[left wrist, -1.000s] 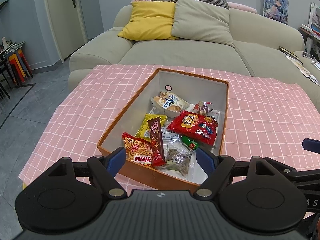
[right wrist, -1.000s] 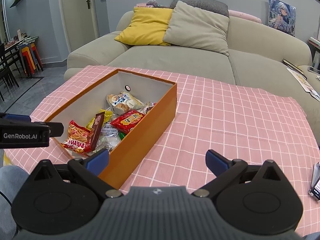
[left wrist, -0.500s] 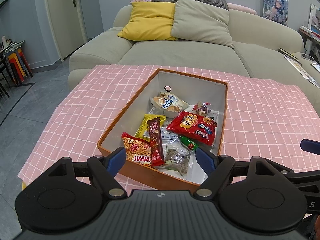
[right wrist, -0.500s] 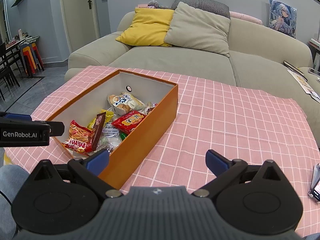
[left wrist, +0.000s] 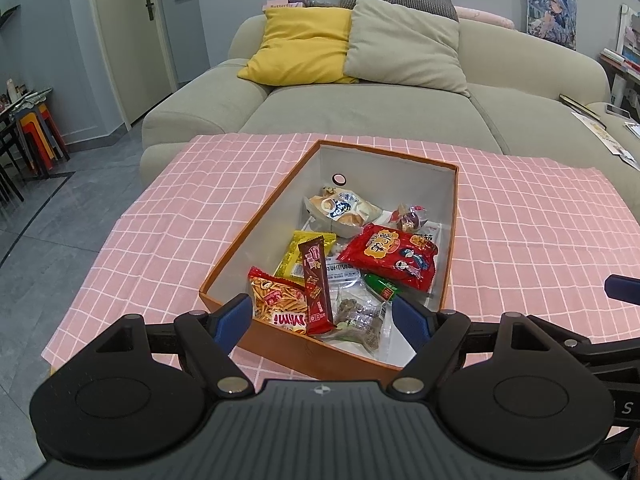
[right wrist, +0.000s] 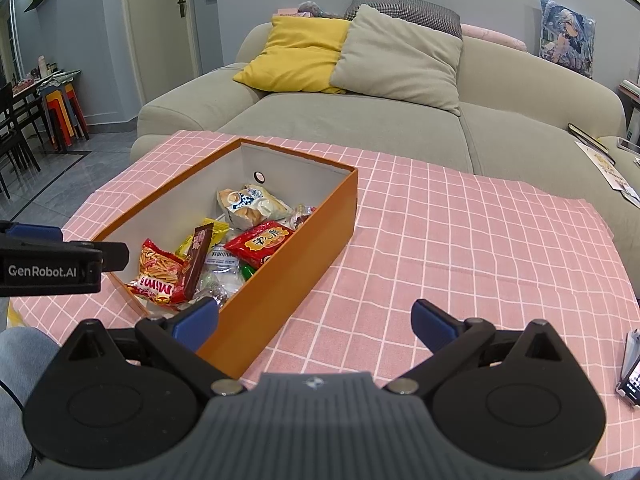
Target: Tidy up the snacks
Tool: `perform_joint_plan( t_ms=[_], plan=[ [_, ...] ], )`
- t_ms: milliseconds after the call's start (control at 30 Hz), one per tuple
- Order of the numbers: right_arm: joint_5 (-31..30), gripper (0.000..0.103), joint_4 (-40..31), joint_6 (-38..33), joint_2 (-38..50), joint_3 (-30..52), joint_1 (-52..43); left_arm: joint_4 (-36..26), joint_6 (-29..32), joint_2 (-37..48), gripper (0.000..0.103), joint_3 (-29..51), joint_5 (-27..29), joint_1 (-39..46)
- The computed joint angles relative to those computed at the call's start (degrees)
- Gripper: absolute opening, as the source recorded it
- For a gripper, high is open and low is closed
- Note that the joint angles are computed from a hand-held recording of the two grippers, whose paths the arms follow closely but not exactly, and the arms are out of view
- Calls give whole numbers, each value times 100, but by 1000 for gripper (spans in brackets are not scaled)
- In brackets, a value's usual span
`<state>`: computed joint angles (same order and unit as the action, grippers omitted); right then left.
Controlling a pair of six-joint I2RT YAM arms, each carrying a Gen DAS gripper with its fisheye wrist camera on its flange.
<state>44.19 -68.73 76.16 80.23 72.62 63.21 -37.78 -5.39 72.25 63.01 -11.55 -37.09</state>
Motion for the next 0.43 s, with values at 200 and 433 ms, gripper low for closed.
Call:
perform_joint_plan(
  t_ms=[200,433],
  plan=[
    [-4,99,-9,1,5,9,11,1,33,-27,93,-5,-3,22],
    [-5,99,-2,-21,7,4,22,-14,78,-19,93,25,5,52]
  ],
)
